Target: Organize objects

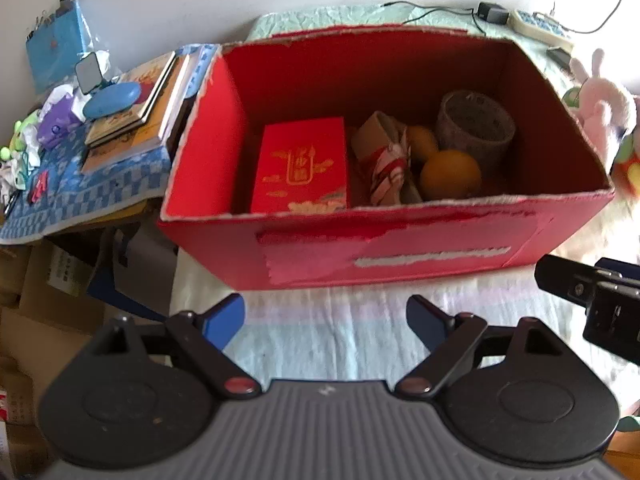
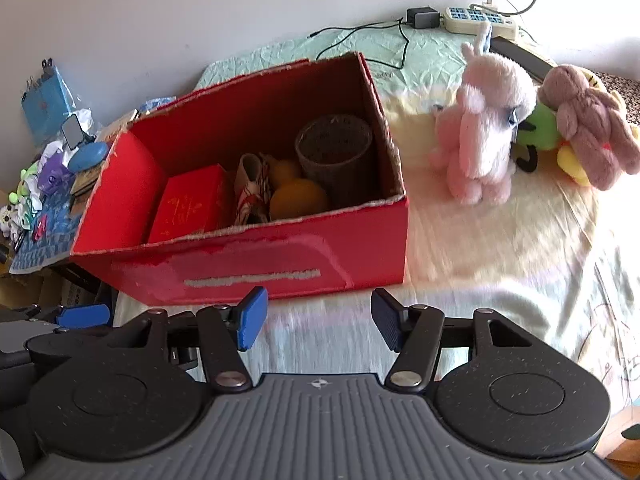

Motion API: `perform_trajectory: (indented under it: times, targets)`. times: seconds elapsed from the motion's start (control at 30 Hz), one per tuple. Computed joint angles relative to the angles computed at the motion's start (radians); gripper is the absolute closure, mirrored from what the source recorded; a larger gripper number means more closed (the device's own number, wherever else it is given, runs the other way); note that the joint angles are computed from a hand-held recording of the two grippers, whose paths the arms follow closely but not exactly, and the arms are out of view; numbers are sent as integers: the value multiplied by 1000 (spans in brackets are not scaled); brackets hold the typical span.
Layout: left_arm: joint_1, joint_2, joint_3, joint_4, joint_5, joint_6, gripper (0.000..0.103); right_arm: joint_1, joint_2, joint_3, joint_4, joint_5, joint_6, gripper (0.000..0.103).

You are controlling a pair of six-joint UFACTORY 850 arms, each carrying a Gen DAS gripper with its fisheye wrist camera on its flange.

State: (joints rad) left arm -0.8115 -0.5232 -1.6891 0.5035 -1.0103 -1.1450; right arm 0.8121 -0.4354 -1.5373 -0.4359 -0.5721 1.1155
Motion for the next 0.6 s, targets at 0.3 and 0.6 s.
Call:
perform_trajectory:
  times: [0.3, 0.6]
  targets:
    - [3, 1, 14, -42, 5, 38, 15, 12, -6, -1, -8, -23, 19, 42]
    - [-4, 3, -3, 2, -11, 27, 15, -1, 0, -11, -6, 0, 0, 42]
